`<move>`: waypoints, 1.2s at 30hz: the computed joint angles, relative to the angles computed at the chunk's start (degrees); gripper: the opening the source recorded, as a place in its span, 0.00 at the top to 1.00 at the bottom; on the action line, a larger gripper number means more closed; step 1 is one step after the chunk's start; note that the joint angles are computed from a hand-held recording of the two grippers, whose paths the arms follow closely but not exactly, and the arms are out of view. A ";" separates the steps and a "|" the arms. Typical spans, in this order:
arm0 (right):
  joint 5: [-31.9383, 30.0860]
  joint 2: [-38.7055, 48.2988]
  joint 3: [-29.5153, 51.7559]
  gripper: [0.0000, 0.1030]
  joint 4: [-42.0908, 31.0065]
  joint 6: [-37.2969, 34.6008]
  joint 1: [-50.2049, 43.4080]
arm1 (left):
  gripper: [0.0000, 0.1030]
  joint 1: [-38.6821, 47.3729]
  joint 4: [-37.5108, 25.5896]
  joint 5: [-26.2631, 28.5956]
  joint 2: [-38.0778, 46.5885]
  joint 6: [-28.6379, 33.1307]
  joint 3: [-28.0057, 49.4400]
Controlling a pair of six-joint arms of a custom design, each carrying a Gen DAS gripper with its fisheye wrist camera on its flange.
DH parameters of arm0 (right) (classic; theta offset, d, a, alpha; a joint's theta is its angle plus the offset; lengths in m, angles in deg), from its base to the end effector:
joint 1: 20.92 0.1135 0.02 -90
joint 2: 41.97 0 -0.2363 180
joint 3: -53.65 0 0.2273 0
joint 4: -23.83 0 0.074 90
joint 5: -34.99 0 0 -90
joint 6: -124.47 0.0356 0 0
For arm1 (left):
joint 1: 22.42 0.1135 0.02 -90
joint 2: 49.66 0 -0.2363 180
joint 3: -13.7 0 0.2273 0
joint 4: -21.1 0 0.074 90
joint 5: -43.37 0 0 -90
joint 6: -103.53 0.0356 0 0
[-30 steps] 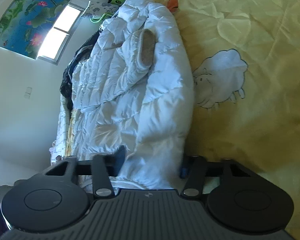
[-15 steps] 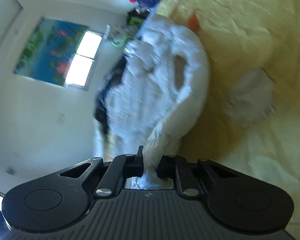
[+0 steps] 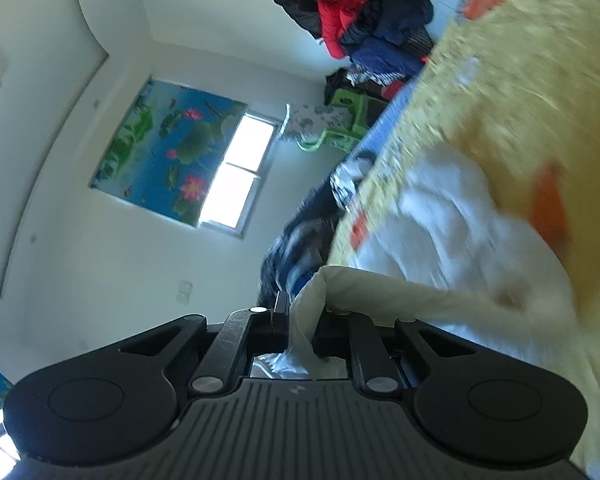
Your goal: Fold small clothes
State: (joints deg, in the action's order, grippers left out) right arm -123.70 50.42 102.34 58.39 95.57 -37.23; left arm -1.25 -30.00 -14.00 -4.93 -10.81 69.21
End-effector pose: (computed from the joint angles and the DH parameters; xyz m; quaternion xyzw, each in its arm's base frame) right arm 0.2781 -0.0468 0.1787 0.1075 0.7192 0.6011 0.3315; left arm 0.1512 0.0380 0.2550 -0.2280 0.8488 -0.2660 0.3960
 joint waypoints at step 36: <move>20.34 31.61 31.01 0.21 -2.07 3.05 11.39 | 0.73 -23.40 39.97 -44.58 36.51 2.71 0.82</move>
